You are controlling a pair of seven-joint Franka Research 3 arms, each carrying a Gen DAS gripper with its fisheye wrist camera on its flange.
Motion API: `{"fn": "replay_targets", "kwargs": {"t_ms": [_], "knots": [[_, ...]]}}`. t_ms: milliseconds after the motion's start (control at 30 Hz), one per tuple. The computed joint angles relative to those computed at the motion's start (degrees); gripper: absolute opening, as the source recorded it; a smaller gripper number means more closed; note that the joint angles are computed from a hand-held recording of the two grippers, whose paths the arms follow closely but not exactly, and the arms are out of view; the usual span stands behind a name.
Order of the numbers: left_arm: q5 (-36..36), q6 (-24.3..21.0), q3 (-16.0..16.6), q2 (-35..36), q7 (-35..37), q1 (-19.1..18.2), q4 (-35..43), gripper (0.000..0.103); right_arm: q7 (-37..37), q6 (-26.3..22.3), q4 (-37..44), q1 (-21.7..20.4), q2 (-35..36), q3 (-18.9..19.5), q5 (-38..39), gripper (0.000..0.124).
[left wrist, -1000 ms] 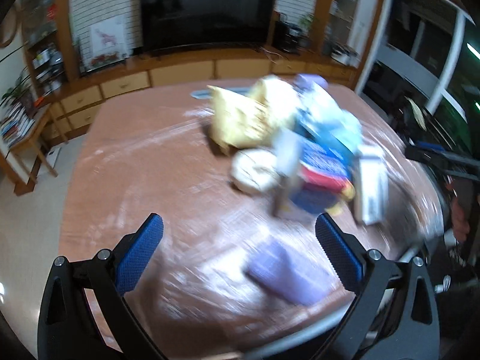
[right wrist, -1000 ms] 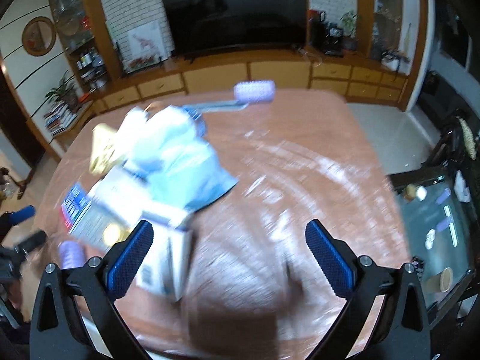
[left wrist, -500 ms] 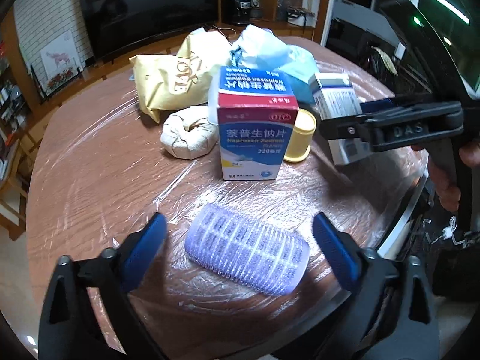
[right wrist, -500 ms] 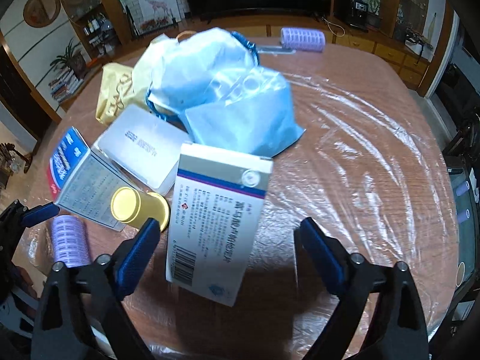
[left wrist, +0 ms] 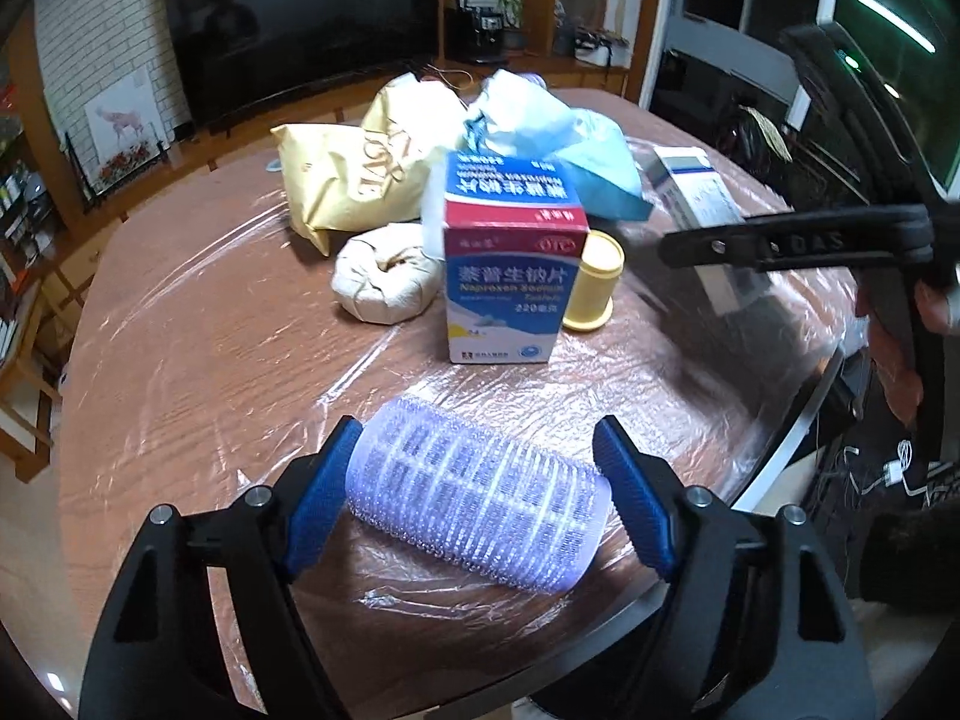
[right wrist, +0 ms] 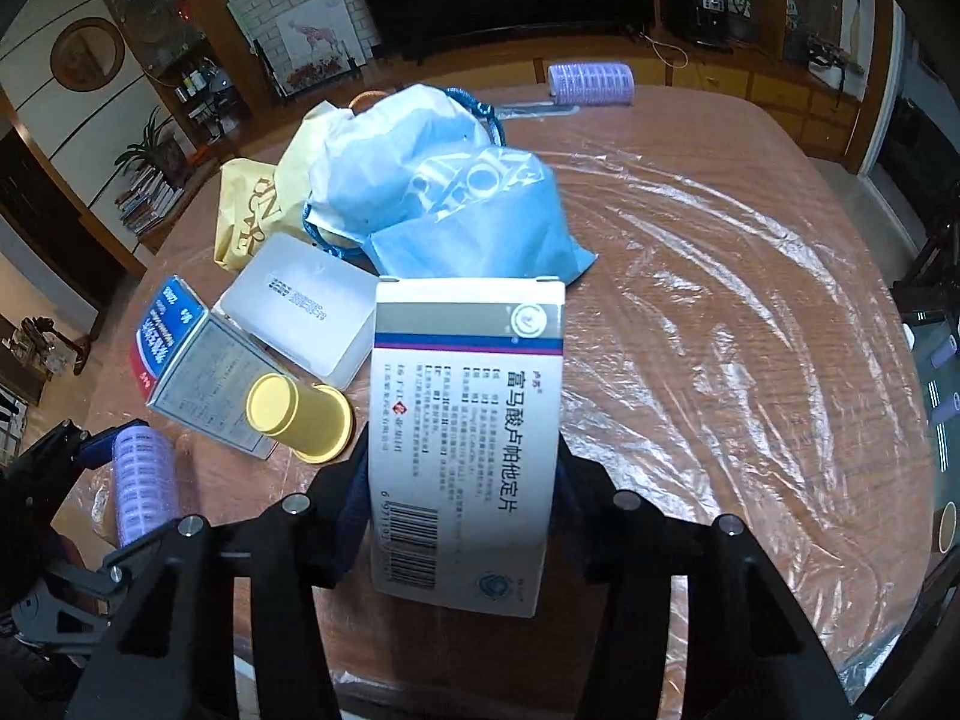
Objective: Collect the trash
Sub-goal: 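Grasp the lavender hair roller with left tool while right tool grasps white medicine box, then carry the roller and white box over the black trash bin with both tools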
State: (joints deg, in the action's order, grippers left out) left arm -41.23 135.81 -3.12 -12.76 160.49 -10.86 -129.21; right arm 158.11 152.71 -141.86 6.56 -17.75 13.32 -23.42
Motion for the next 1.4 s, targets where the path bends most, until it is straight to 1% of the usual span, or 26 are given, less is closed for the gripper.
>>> {"fn": "replay_targets", "kwargs": {"t_ms": [133, 200, 333, 367, 400, 467, 567, 667, 800, 900, 1000, 1167, 1200, 1400], "knots": [[-1.97, -1.68, 0.63, -0.70, -1.40, 0.27, 0.09, 0.079, 0.24, 0.45, -1.75, 0.32, -3.16, 0.40, 0.75, 0.051], [-2.62, -2.45, 0.83, -1.15, -1.91, 0.38, -0.01, 0.079, -0.61, 1.43, -2.40, 0.42, -4.08, 0.44, 1.76, 0.051], [-3.04, -4.47, 1.23, -1.00, -2.33, 0.81, 0.97, 0.079, -2.13, 4.97, -4.32, 1.17, -5.67, 0.60, 5.80, 0.051], [-3.21, -4.60, 1.29, -1.08, -1.90, 0.91, 1.02, 0.079, -2.17, 6.86, -5.19, 1.49, -5.93, 0.48, 7.48, 0.051], [-3.39, -4.87, 1.40, -1.35, -1.31, 1.01, 0.95, 0.079, -2.26, 8.44, -5.83, 1.63, -6.10, 0.63, 8.93, 0.051], [-3.69, -5.77, 1.66, -1.52, -0.56, 1.19, 1.11, 0.079, -2.47, 9.86, -6.30, 1.48, -6.28, 1.64, 10.95, 0.051], [-4.19, -7.44, 2.19, -2.09, 0.69, 1.59, 1.06, 0.079, -2.59, 10.22, -6.05, 1.35, -6.42, 3.26, 13.13, 0.051], [-4.48, -9.43, 2.69, -2.96, 1.87, 2.01, 0.77, 0.079, -1.91, 8.40, -5.33, 1.22, -7.03, 5.25, 13.64, 0.051], [-4.29, -11.69, 3.35, -5.24, 3.77, 2.39, -0.77, 0.079, -1.88, 6.27, -5.15, 3.51, -7.64, 5.97, 15.08, 0.051], [-3.82, -11.70, 3.67, -7.45, 4.71, 2.32, -2.79, 0.079, -3.21, 5.61, -5.87, 6.29, -8.08, 5.40, 17.01, 0.051], [-3.02, -11.54, 4.03, -10.02, 3.96, 2.08, -5.28, 0.079, -5.27, 5.52, -6.68, 8.75, -8.50, 4.68, 18.94, 0.051], [-1.54, -9.54, 4.32, -15.18, 0.46, 0.93, -10.43, 0.079, -10.07, 7.30, -10.33, 13.45, -10.82, 2.43, 24.50, 0.051], [-1.12, -8.93, 4.42, -16.06, -0.21, 0.60, -11.48, 0.079, -11.23, 7.02, -11.04, 14.23, -11.51, 2.00, 25.64, 0.051], [1.60, -6.15, 5.06, -19.85, -4.97, -1.76, -16.43, 0.079, -16.09, 4.42, -12.89, 16.12, -13.08, 2.14, 29.10, 0.051]]}}
